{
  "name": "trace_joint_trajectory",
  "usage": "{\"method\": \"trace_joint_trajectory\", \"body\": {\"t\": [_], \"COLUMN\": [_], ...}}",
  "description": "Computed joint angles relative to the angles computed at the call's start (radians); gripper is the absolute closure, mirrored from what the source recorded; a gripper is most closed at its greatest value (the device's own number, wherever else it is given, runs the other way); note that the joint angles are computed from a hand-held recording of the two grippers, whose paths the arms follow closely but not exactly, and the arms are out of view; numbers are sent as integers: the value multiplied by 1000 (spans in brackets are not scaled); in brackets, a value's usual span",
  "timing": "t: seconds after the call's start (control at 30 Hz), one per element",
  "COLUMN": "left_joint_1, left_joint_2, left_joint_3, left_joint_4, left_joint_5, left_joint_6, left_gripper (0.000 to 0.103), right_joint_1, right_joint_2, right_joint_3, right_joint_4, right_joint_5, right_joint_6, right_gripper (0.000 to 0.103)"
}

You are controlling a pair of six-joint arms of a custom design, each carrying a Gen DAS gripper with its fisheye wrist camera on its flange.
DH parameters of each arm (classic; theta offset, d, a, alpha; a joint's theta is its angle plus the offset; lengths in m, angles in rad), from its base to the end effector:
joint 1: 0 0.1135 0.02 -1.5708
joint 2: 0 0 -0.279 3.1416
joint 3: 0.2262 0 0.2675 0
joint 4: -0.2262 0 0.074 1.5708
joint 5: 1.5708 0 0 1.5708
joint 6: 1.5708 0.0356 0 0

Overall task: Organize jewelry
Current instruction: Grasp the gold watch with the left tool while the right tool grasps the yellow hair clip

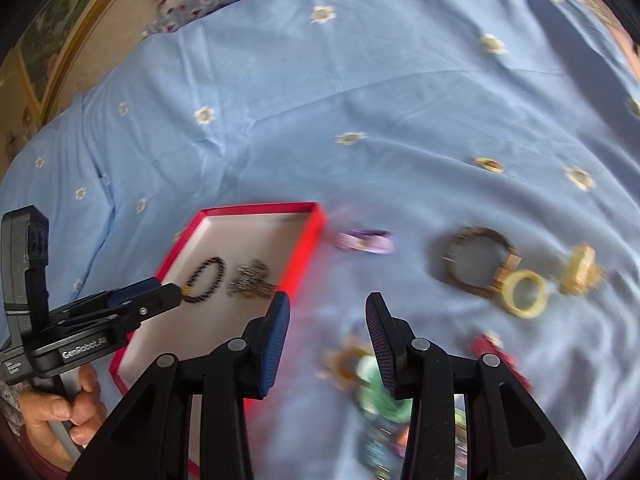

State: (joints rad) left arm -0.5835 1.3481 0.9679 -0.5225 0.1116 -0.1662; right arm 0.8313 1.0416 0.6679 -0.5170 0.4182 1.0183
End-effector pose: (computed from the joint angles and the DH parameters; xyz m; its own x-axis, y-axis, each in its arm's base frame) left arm 0.2402 -0.1633 0.2587 -0.7462 0.2956 -0.5965 0.4884 0.8520 -0.1887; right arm 0.1527 0.1460 0.2322 -0.7032 0.3834 -0.5988 0.1820 0.9112 0.3696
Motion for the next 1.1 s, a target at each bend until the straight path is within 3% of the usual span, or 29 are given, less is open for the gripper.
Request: {"method": "trace_joint_trajectory", "body": {"t": [0.37, 0.63, 0.8, 1.1], "left_joint_1": [-150, -231, -270, -313], "left_joint_2": [47, 131, 199, 396], "left_joint_3": [39, 110, 173, 352], "left_joint_4": [9, 21, 27, 2], "left_joint_5": [-26, -33, -17, -13], "left_joint_6": [-51, -69, -72, -57], "left_gripper": [53, 53, 53, 53], "right_joint_1": [55, 15, -98, -476], "right_joint_2": [-286, -433, -520, -574], "right_joint_3": [-89, -141, -168, -213], "right_joint_4": [-292, -411, -443, -369], "right_joint_5": [112, 117, 68, -148], "right_joint_6": [174, 214, 155, -115], "right_gripper": [59, 59, 59, 59]}}
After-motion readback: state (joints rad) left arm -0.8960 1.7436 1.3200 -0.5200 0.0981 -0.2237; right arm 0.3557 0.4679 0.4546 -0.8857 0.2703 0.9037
